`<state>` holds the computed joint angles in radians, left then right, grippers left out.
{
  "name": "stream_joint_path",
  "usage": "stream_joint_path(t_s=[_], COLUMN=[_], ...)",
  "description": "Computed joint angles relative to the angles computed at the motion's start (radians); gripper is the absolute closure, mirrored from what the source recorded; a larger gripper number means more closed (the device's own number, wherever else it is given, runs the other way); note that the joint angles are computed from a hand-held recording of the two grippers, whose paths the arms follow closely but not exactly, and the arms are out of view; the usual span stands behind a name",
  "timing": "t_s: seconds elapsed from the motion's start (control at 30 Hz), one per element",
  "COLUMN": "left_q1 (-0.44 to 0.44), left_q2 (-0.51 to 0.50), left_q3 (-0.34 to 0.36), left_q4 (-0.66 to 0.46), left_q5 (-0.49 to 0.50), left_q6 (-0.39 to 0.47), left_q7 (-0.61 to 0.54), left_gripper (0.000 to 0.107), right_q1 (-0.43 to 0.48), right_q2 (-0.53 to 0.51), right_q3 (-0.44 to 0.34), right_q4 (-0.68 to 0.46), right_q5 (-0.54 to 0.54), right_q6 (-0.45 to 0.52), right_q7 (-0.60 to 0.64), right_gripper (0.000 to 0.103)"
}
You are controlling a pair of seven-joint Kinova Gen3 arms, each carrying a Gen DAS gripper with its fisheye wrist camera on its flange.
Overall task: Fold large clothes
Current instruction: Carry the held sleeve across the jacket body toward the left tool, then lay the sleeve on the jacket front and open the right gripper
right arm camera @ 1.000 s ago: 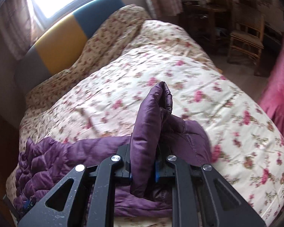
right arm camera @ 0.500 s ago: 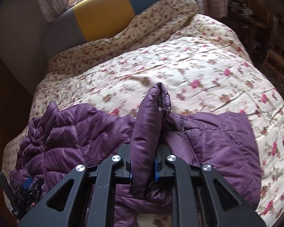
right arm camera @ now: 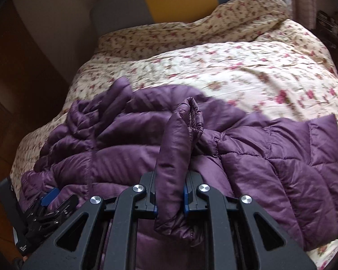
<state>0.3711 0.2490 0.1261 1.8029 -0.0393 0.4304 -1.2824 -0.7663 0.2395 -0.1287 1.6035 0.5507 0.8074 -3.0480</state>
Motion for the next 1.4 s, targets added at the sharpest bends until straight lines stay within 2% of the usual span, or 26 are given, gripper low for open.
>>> stream_joint_path(t_s=[0.2,0.43,0.57,0.6,0.63,0.7,0.77,0.83,0.87,1.0,1.13,1.17,1.2,1.27,1.3,1.33,1.4], left_q1=[-0.062,-0.162,-0.204,-0.217,-0.221,-0.228,-0.242,-0.25,-0.251,-0.228,-0.182,-0.167,-0.155,-0.132,-0.116,-0.107,-0.086], left_q2=[-0.031,-0.067,-0.088,-0.095,-0.101,-0.111,-0.122,-0.133,-0.137,-0.153,-0.135,-0.123,-0.111,-0.079,-0.064,-0.053,-0.045], left_q3=[0.04,0.091,0.107,0.111,0.109,0.105,0.105,0.101,0.098,0.079,0.073,0.073,0.073,0.075,0.074,0.074,0.072], left_q4=[0.033,0.075,0.093,0.099,0.104,0.108,0.113,0.116,0.117,0.111,0.068,0.052,0.04,0.008,-0.006,-0.016,-0.019], left_q5=[0.087,0.267,0.381,0.419,0.444,0.492,0.564,0.634,0.664,0.716,0.68,0.653,0.628,0.579,0.547,0.525,0.481], left_q6=[-0.021,-0.029,-0.019,-0.015,-0.013,-0.005,0.013,0.031,0.038,0.056,0.087,0.095,0.102,0.123,0.126,0.134,0.12], left_q7=[-0.076,-0.259,-0.367,-0.401,-0.423,-0.469,-0.534,-0.594,-0.623,-0.672,-0.644,-0.621,-0.601,-0.555,-0.525,-0.5,-0.452], left_gripper=[0.011,0.02,0.024,0.024,0.024,0.025,0.025,0.025,0.025,0.025,0.025,0.029,0.039,0.041,0.056,0.075,0.09], right_q1=[0.001,-0.01,-0.043,-0.051,-0.062,-0.08,-0.103,-0.114,-0.125,-0.147,-0.167,-0.158,-0.166,-0.158,-0.153,-0.148,-0.136], right_q2=[0.07,0.136,0.138,0.138,0.139,0.13,0.122,0.108,0.1,0.041,-0.001,-0.01,-0.018,-0.03,-0.038,-0.045,-0.061], right_q3=[-0.023,-0.014,0.016,0.022,0.028,0.041,0.055,0.063,0.07,0.082,0.083,0.068,0.073,0.057,0.049,0.043,0.03], right_q4=[-0.074,-0.134,-0.137,-0.139,-0.144,-0.137,-0.134,-0.121,-0.114,-0.052,-0.019,-0.011,-0.005,0.004,0.013,0.021,0.043], right_q5=[-0.076,-0.204,-0.232,-0.231,-0.228,-0.218,-0.19,-0.166,-0.145,-0.055,0.053,0.071,0.085,0.106,0.114,0.123,0.144], right_q6=[-0.098,-0.177,-0.193,-0.186,-0.176,-0.172,-0.157,-0.154,-0.148,-0.142,-0.056,-0.035,0.003,0.06,0.083,0.118,0.163], right_q7=[0.142,0.305,0.331,0.334,0.332,0.315,0.288,0.256,0.231,0.1,-0.034,-0.06,-0.087,-0.119,-0.135,-0.158,-0.205], right_gripper=[0.089,0.087,0.066,0.065,0.065,0.055,0.051,0.044,0.037,0.03,0.03,0.03,0.03,0.03,0.03,0.029,0.029])
